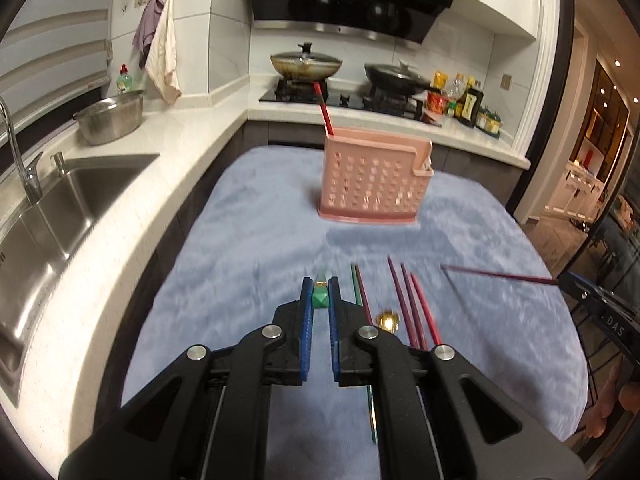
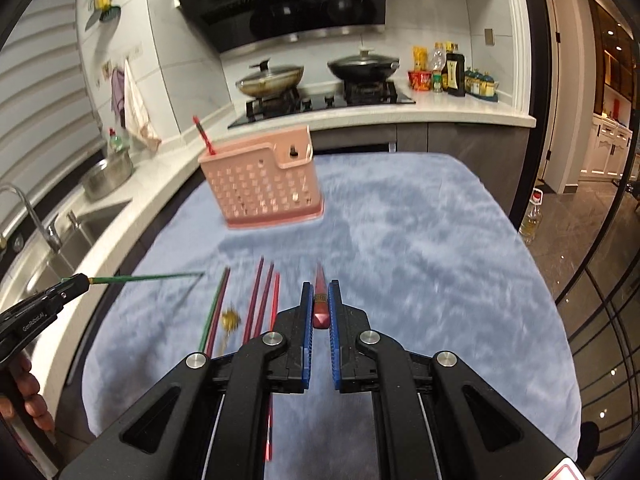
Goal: Organize utensils
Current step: 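Lift both chopsticks, lower them into the pink holder and open both tools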
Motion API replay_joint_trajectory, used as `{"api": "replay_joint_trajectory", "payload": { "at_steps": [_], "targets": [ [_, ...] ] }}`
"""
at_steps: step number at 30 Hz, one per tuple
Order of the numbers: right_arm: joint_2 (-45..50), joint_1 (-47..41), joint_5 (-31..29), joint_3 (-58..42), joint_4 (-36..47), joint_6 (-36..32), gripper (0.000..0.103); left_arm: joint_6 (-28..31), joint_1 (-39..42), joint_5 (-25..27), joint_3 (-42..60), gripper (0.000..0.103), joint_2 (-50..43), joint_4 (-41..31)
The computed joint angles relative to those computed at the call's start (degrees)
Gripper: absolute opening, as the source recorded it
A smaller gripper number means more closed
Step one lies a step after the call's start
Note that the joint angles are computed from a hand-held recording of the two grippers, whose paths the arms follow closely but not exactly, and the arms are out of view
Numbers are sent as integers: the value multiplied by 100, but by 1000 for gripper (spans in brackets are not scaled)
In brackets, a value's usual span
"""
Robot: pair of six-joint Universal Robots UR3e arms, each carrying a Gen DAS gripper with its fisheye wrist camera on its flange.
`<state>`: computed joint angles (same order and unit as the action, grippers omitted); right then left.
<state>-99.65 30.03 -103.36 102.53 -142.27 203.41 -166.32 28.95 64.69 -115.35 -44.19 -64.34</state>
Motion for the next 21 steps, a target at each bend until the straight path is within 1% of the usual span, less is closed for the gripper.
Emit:
{"api": "replay_joint_trajectory", "payload": {
  "at_steps": [4,9,12,17,21],
  "targets": [
    [47,-172,105,-219,-10,-63,7,-268,-180,122,288,7,-483,422],
    [153,-297,110,-531,-31,-129,7,-510,-273,142,721,7,-1063,815],
    [246,-465,273,-762,-50,-167,7,-660,-408,202,1070,7,-1476,1070],
    [531,-670,487,-1294,-47,-251,7,-911,-744,412,1832,7,-2271,1489],
    [861,-821,628,-1859,-45,-366,7,-1117,-845,381,2620,7,-2868,1590]
  ]
}}
